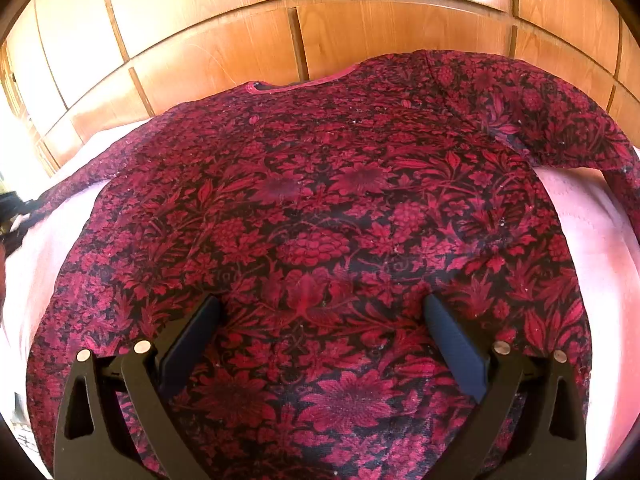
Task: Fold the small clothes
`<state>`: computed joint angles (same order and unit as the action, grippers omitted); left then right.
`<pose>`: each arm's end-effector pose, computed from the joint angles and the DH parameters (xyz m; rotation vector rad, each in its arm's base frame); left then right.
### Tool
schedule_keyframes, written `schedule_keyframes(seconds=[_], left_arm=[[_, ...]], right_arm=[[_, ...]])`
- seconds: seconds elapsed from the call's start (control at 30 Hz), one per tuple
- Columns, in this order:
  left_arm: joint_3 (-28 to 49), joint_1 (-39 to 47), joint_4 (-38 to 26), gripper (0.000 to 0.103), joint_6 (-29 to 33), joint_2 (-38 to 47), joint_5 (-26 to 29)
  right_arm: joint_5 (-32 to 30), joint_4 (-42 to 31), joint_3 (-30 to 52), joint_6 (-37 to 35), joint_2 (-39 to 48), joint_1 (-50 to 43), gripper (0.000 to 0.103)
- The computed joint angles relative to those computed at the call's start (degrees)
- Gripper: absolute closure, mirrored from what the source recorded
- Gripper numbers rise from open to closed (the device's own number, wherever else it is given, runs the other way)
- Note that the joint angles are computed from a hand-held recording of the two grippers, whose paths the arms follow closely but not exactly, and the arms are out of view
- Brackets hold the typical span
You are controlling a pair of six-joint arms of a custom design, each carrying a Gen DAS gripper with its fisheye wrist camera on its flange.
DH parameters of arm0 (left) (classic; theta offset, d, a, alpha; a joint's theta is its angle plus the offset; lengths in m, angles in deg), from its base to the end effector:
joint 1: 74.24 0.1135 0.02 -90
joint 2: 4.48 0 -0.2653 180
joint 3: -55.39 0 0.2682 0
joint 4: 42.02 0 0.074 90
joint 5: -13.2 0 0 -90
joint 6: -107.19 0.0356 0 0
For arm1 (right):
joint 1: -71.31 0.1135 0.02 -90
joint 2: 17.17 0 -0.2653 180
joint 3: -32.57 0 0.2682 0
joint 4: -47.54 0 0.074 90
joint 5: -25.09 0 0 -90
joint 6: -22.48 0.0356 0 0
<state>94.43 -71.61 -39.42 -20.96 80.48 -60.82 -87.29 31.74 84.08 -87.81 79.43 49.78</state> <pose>0.2622 0.0022 0.1109 -0.6920 2.2741 -0.6295 0.2765 -0.0945 0.0937 -0.1023 2.5250 0.2325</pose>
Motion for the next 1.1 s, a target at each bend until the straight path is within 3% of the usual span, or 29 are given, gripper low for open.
schedule_keyframes(seconds=[0.07, 0.13, 0.2, 0.3, 0.43, 0.5, 0.53, 0.6, 0.7, 0.9, 1.0, 1.1], left_arm=[[-5.89, -4.84, 0.84, 0.045, -0.98, -6.89, 1.91], [-10.06, -10.52, 0.85, 0.043, -1.84, -11.25, 5.32], [-12.84, -17.07, -0.91, 0.043, -2.59, -15.23, 3.72], [-16.99, -27.29, 1.5, 0.043, -7.29, -16.38, 2.12], [-21.46, -35.61, 5.99, 0.043, -13.67, -17.64, -2.02], [-23.25, -41.48, 5.18, 0.051, -17.06, -21.0, -7.24], [-22.59, -43.77, 1.22, 0.065, -17.3, -22.61, -10.36], [-21.28, -42.95, -1.79, 0.082, -15.52, -22.2, -10.94], [-18.39, -43.8, -9.12, 0.089, -12.22, -24.08, -14.01], [-16.35, -43.33, -18.24, 0.09, -8.76, -28.24, -15.6], [-13.55, -46.58, -18.37, 0.088, -9.68, -21.69, -19.09], [-10.29, -47.31, -19.74, 0.072, -9.13, -20.87, -21.64]], right_arm=[[-0.9, -2.9, 0.75, -0.01, -1.06, -0.82, 0.002], [-3.48, -6.18, 1.36, 0.58, -2.88, -4.36, 0.003], [-6.55, -8.56, 1.79, 0.91, -4.48, -10.06, 0.003], [-9.75, -13.21, 3.24, -2.15, -5.03, -19.46, 0.003], [-10.7, -21.26, 3.74, -12.88, -4.38, -29.64, 0.012], [-10.97, -27.13, 4.23, -19.45, -3.13, -33.13, 0.032], [-10.93, -29.12, 3.55, -22.27, -3.32, -34.49, 0.036], [-11.01, -32.19, 0.18, -28.51, -6.33, -36.85, 0.062], [-10.37, -35.58, -2.78, -32.79, -10.22, -38.07, 0.084], [-14.0, -49.07, 0.22, -44.0, -15.52, -43.63, 0.087], [-8.7, -44.97, -2.86, -45.77, -14.96, -43.5, 0.089], [-7.58, -44.12, -2.56, -46.08, -11.86, -44.94, 0.087]])
